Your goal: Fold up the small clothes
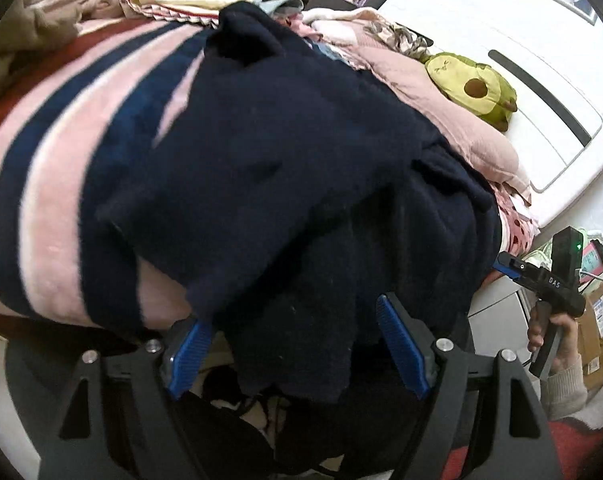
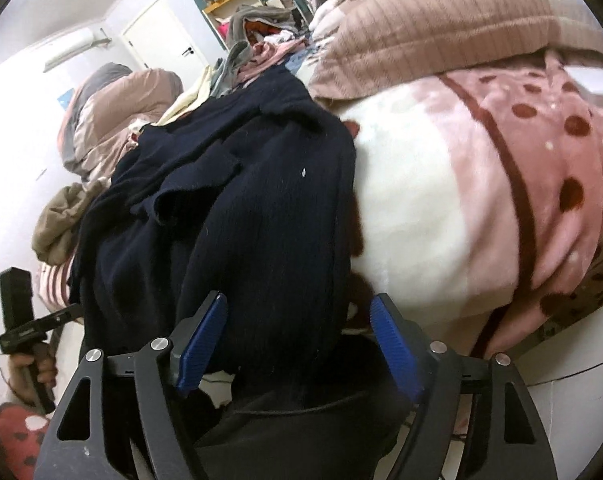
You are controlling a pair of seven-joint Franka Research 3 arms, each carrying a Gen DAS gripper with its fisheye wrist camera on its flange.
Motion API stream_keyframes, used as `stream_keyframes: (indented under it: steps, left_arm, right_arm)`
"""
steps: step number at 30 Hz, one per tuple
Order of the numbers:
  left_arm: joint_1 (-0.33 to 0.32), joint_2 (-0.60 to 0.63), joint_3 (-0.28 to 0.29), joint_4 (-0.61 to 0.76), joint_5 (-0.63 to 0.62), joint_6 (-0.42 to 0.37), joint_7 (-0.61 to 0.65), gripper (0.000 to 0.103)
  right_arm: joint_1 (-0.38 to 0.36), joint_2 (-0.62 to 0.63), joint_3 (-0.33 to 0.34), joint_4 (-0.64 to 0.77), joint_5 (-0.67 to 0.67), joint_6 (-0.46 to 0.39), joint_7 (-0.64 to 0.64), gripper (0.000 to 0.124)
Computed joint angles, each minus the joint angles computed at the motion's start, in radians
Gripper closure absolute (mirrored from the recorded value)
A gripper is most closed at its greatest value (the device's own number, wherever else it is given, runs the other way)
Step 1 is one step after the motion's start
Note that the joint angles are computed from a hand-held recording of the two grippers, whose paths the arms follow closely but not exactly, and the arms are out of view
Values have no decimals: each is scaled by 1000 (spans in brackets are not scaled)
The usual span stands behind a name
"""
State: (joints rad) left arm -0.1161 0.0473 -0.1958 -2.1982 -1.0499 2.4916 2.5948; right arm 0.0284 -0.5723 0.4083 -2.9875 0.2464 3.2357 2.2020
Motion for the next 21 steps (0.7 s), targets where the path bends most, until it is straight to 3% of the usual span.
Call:
stream_keyframes:
  steps: [6,9,10,12,14,16,17,18,20,21]
  left_arm:
    - [-13,4,-10,-4,-1,24,-5,27]
    - [-11,5,-10,6,-16,-9,-7,27]
    - [-8,6,-8,10,-32,-30,3,29]
    - [-8,7,-10,16,-49,-53,13,34]
    - [-12,8,-12,21,-51,-58,16,42]
    - [-16,12,-15,26,-48,-61,16,42]
    - [-19,13,-17,27,-47,-57,16,44]
    - [-22,13,-19,25,-43,-49,15,47]
    - [-29,8,-21,17,-12,-14,4,73]
    - [-30,7,-20,17,6,-6,-5,77]
  right_arm:
    - [264,136,-270,15,27,86,-75,52]
    - [481,205,-500,34,-44,161,-65,52]
    - [527,220,-537,46,-29,164,-91,53]
    - [576,241,-587,64,-64,165,-90,62]
    - [695,250,-727,77,-145,174,-70,74]
    - [794,255,-848,86,-228,186,-44,79]
    - [810,258,-870,89,-252,184,-36,84]
    - [810,263,-869,95,-263,177,-32,88]
    - [826,260,-891,98,-287,178,-27,110]
    - [842,254,-913,98,-302,184,-22,112]
